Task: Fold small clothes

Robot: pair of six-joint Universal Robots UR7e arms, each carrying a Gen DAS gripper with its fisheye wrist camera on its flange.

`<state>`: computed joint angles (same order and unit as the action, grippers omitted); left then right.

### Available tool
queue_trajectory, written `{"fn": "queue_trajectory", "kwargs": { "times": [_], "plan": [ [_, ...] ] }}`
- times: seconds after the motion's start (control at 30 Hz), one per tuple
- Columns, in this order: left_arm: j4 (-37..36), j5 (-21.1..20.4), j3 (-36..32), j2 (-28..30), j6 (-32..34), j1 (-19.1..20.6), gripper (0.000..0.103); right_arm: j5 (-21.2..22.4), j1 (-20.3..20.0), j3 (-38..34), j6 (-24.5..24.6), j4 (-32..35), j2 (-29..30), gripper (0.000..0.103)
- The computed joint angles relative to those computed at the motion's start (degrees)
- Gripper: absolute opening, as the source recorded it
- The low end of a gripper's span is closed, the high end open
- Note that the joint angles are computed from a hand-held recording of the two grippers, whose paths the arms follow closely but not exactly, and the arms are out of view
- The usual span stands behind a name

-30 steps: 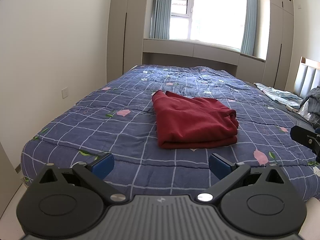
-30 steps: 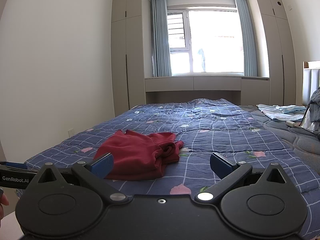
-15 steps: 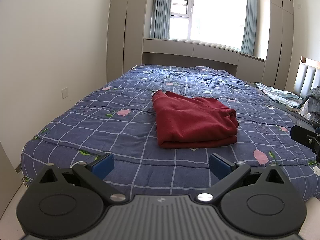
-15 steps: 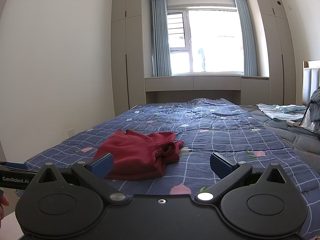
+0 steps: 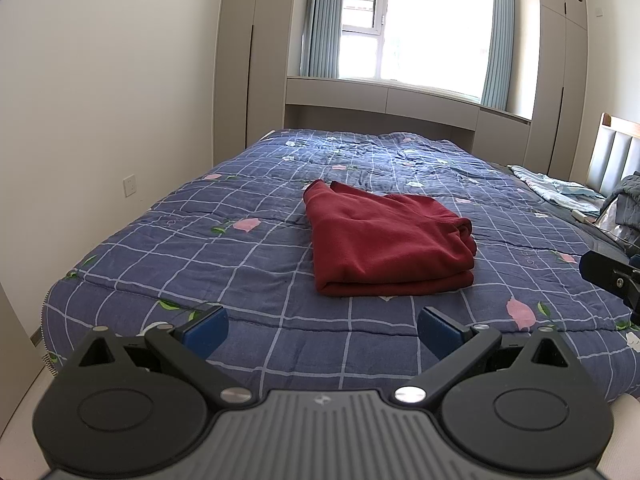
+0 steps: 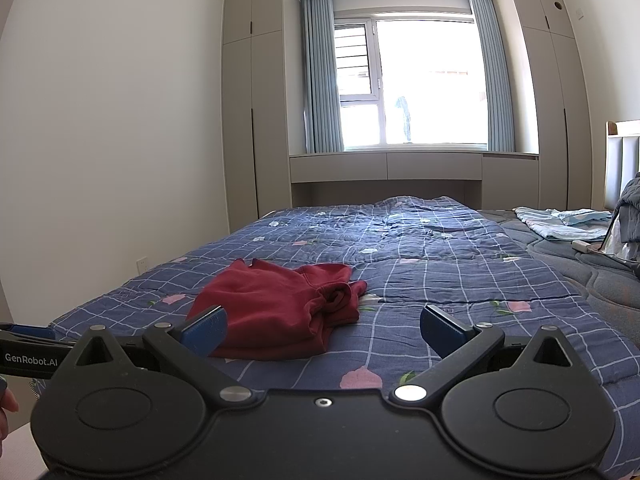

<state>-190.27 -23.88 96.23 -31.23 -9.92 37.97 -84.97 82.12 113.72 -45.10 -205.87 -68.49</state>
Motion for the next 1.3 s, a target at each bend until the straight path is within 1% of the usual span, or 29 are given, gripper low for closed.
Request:
{"fn": "queue_trajectory", "kwargs": {
  "times": [0.43, 0.6, 0.73, 0.8, 0.97, 1.1, 1.3],
  "plan": [
    [0.1, 0.0, -0.1, 0.0, 0.0, 0.0, 0.102, 0.0, 0.0, 0.0, 0.0, 0.1, 0.0, 0.102],
    [0.0, -1.1, 0.3, 0.0, -0.5, 0.1, 0.103, 0.0, 0.0, 0.0, 0.0, 0.1, -0.1, 0.102],
    [3.4, 1.3, 0.0, 0.1, -2.7, -0.3, 0.103, 0.0, 0.0, 0.0, 0.0, 0.1, -0.1, 0.102],
    [4.7, 0.5, 0.3, -0.4, -3.1, -0.2, 0.103, 0.0, 0.0, 0.0, 0.0, 0.2, -0.1, 0.102],
    [2.2, 0.4, 0.5, -0.1, -1.4, -0.4, 0.103, 0.0, 0.0, 0.0, 0.0, 0.2, -0.1, 0.102],
    [2.6, -0.1, 0.6, -0.4, -1.7, -0.3, 0.103, 0.0, 0.0, 0.0, 0.0, 0.2, 0.0, 0.102],
    [2.3, 0.3, 0.6, -0.4, -1.3, -0.3, 0.103, 0.1, -0.2, 0.1, -0.1, 0.2, 0.0, 0.102]
  ]
}}
